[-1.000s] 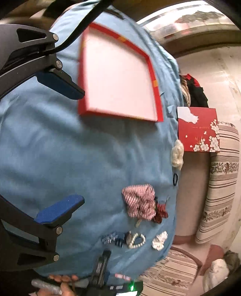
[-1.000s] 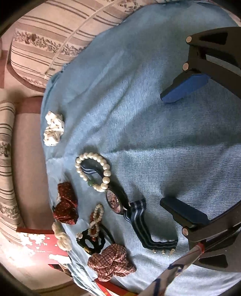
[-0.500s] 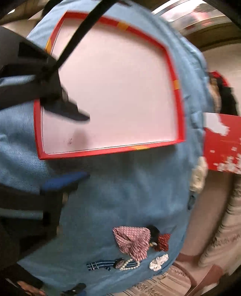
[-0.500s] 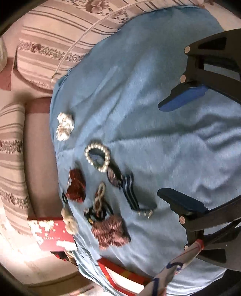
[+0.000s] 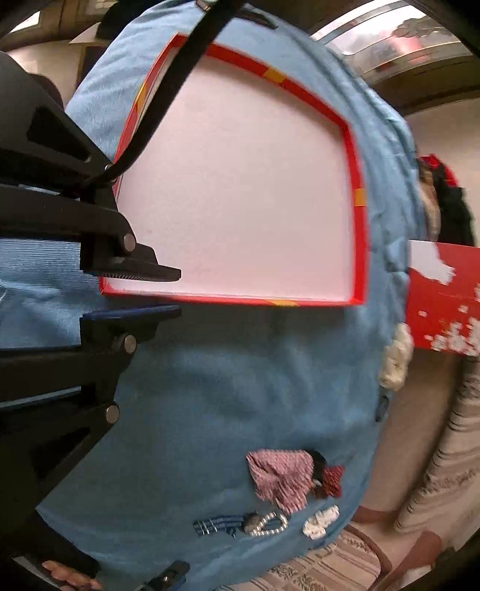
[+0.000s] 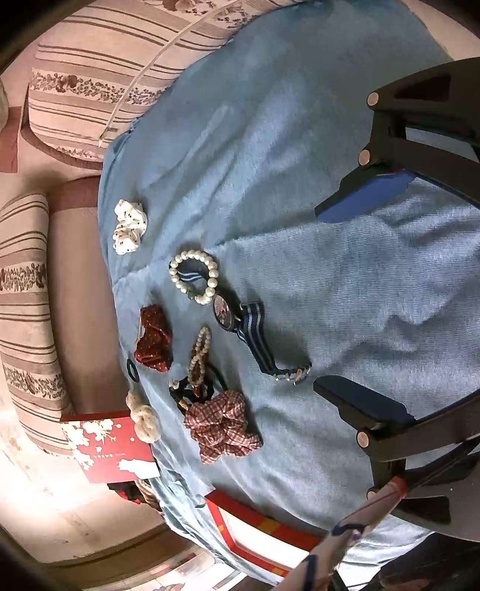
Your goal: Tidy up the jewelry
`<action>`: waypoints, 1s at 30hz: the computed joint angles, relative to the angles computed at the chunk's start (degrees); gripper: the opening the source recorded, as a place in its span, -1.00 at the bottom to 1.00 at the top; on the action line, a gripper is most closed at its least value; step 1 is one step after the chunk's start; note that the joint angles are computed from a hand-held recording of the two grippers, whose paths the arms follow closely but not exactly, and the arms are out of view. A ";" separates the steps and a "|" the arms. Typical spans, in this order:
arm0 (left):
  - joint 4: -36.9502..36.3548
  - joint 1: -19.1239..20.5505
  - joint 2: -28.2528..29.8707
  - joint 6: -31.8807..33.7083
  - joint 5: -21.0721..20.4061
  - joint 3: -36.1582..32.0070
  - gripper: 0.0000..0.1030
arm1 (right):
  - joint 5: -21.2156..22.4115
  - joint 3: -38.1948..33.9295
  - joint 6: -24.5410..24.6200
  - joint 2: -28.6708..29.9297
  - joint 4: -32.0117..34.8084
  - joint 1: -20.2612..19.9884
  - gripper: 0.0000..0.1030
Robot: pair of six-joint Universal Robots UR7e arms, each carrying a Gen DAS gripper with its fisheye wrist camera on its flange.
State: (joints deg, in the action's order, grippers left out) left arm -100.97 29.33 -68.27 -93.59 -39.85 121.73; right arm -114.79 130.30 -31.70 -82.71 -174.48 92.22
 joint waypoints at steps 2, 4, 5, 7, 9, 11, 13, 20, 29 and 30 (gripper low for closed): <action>1.31 -1.28 0.63 0.14 1.82 -1.34 -0.33 | 0.62 -0.49 0.68 -0.18 1.08 -0.39 0.71; -0.22 -1.62 1.44 2.23 3.48 -2.53 0.21 | 0.78 -1.10 1.56 -0.09 1.91 -0.66 0.71; -2.07 -1.62 1.97 3.53 4.50 -2.88 0.32 | 1.28 -1.46 2.27 -0.13 2.72 -0.90 0.71; -5.70 -0.92 3.45 6.77 5.63 -3.92 0.32 | 2.37 -1.80 2.99 -0.40 4.12 -1.27 0.71; -9.62 0.71 5.58 11.44 5.47 -5.78 0.32 | 3.34 -2.00 3.15 -0.49 5.09 -1.51 0.71; -13.72 1.92 7.19 15.31 5.31 -6.80 0.32 | 4.07 -2.21 2.68 -0.35 5.76 -1.62 0.71; -18.81 3.35 9.55 20.38 5.12 -8.24 0.32 | 5.23 -2.66 2.28 0.08 6.88 -1.56 0.71; -35.27 8.88 16.28 36.58 1.54 -12.77 0.32 | 8.70 -4.60 0.54 4.21 8.94 -0.32 0.41; -42.59 14.43 22.40 46.17 -5.86 -18.42 0.32 | 5.73 -6.35 2.10 9.78 7.63 0.14 -0.06; -43.01 14.68 22.65 46.32 -6.74 -18.69 0.16 | 5.48 -6.43 2.12 9.97 7.35 0.22 -0.19</action>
